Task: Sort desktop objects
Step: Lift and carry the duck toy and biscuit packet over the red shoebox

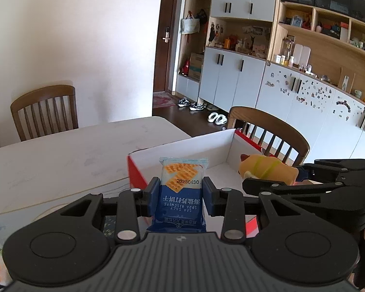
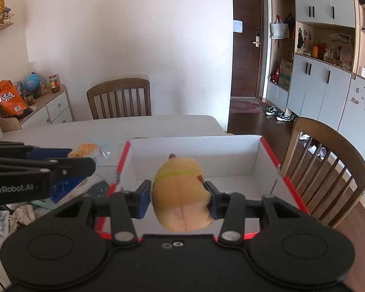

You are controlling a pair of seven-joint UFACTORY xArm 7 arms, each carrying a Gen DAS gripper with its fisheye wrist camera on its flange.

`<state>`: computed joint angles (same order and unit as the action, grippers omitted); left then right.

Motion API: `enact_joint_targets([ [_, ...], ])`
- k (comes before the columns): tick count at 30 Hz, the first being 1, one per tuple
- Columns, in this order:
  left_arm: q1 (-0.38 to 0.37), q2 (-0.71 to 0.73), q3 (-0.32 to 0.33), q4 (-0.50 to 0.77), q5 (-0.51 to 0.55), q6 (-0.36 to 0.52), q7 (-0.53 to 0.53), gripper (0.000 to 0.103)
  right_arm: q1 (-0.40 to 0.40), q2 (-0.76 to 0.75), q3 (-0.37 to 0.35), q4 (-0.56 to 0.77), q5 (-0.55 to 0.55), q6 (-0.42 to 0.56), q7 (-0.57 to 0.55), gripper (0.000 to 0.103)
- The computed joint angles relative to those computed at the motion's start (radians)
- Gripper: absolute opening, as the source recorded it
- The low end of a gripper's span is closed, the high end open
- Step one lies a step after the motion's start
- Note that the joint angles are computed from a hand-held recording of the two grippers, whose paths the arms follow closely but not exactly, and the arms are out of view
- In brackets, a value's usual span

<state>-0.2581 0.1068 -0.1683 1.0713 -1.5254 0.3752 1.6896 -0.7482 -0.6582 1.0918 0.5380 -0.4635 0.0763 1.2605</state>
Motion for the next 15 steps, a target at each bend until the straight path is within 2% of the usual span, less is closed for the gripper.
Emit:
enact_joint_targets([
  [5, -0.030, 0.053, -0.026, 0.042, 0.029, -0.060, -0.021, 0.036, -0.016, 0.040, -0.045, -0.032, -0.017, -0.047, -0.060, 0.045],
  [9, -0.044, 0.109, -0.049, 0.086, 0.093, -0.101, -0.072, 0.036, -0.067, 0.052, -0.037, -0.040, -0.017, -0.081, -0.102, 0.045],
  [13, -0.045, 0.164, -0.076, 0.133, 0.208, -0.125, -0.180, 0.036, -0.140, 0.100, -0.024, -0.023, -0.005, -0.114, -0.176, 0.045],
  [15, -0.052, 0.198, -0.079, 0.160, 0.311, -0.130, -0.273, 0.036, -0.168, 0.129, -0.017, -0.015, 0.000, -0.123, -0.218, 0.045],
])
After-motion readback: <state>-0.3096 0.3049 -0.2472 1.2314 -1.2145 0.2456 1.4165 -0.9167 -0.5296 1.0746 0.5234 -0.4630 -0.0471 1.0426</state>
